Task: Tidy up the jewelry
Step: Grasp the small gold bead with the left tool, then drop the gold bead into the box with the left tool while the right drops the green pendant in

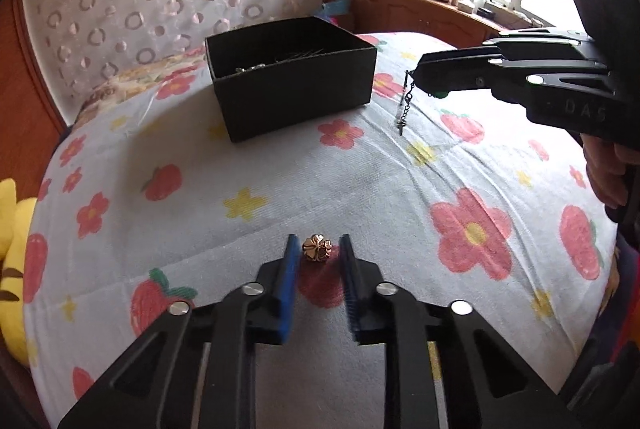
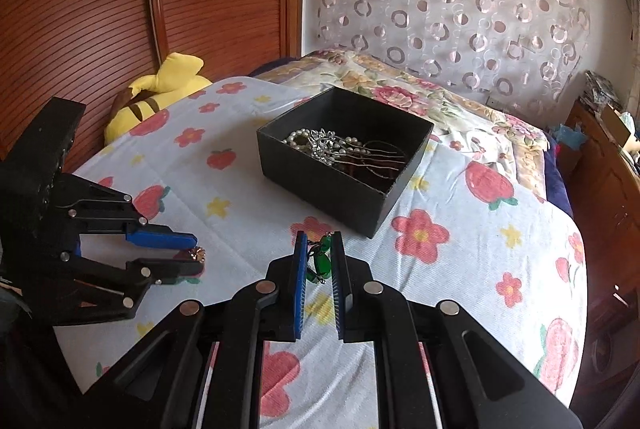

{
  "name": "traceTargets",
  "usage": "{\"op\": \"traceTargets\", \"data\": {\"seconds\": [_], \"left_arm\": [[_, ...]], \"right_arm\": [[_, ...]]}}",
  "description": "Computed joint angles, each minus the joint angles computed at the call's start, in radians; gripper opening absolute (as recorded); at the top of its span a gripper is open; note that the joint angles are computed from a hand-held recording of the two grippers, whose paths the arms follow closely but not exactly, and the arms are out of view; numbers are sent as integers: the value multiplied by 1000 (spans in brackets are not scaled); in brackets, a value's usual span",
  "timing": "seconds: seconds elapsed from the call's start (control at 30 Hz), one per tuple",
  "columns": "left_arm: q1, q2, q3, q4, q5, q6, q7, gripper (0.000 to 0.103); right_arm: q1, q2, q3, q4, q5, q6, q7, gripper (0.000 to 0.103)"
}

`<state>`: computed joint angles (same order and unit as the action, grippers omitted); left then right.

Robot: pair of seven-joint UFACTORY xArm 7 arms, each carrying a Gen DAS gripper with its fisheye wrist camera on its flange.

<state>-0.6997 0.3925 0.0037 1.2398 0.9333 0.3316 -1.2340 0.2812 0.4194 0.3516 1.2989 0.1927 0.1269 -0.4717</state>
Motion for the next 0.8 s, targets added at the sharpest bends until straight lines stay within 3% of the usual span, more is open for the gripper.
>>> {"op": "traceTargets", "data": {"seconds": [0.43,0.8], "left_arm": [[16,-33,27,20,91,-35,-88,12],[62,-6,8,149,80,7,1,12]], "right_arm": [[-30,-2,36,45,27,-21,-29,13],[100,149,-105,350,-94,76,91,13]]}}
